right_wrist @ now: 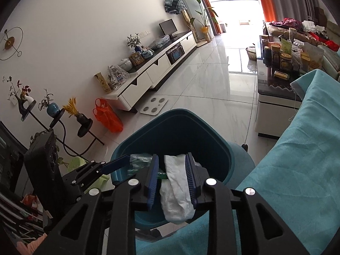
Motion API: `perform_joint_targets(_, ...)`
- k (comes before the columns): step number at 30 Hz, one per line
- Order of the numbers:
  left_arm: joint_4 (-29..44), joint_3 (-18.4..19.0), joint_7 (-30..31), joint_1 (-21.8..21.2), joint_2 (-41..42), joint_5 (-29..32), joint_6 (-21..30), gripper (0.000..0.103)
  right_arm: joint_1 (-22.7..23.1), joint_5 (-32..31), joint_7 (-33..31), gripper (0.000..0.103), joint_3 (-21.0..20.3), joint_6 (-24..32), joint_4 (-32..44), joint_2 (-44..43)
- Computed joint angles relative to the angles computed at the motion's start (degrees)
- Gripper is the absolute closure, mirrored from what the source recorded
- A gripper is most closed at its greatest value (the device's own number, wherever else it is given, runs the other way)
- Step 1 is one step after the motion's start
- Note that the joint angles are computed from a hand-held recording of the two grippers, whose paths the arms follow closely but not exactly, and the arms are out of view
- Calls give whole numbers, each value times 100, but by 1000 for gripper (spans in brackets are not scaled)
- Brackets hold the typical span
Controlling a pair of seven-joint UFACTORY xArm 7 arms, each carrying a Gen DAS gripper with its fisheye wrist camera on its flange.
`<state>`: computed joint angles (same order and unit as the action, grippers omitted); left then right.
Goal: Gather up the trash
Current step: 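Open both tools to drop the wrapper and white bag into the bin, then move both open tools back to the trash pile on the table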
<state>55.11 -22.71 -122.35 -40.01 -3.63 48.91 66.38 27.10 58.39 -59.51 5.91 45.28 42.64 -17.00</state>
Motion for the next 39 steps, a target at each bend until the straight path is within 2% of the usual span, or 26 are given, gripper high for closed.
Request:
perform_joint_targets(4,197,-37,-139,-106,204,23,204,43,-40,62,-75,75,-75,64,-57,-75)
perform_joint_targets(8,540,-85,-173,-338,407,167,631,40,-119,169,-231,75,-222,200,-214,-330)
perform_joint_targets(14,1333,-138,-177,-977,847,784,1409,29,-345,217,-766,71,-688,557,-663,-1239)
perform_joint_targets(18,1986,-32,80,-1392,1254,1353,1499,25,-638,55,-1075,67,-1121,791,-952,-1895)
perform_joint_targets(21,2567,138,405,-1671,1676,1761,1250,24,-902,-138,-1154,67,-1436,940,-1077,-2246)
perform_joint_targets(27,3957,522,1233,-2061,2764,2243,273,23,-1577,-604,-1227,67,-2085,1143,-1151,-2625)
perform_joint_targets(33,5417,833,1983,-2299,3887,2156,-709,23,-2187,-1069,-1290,67,-2555,1094,-1156,-2677)
perform_joint_targets(39,7105,1010,2919,-2449,5086,1656,-1433,23,-2610,-1224,-1355,67,-2859,877,-1054,-2330)
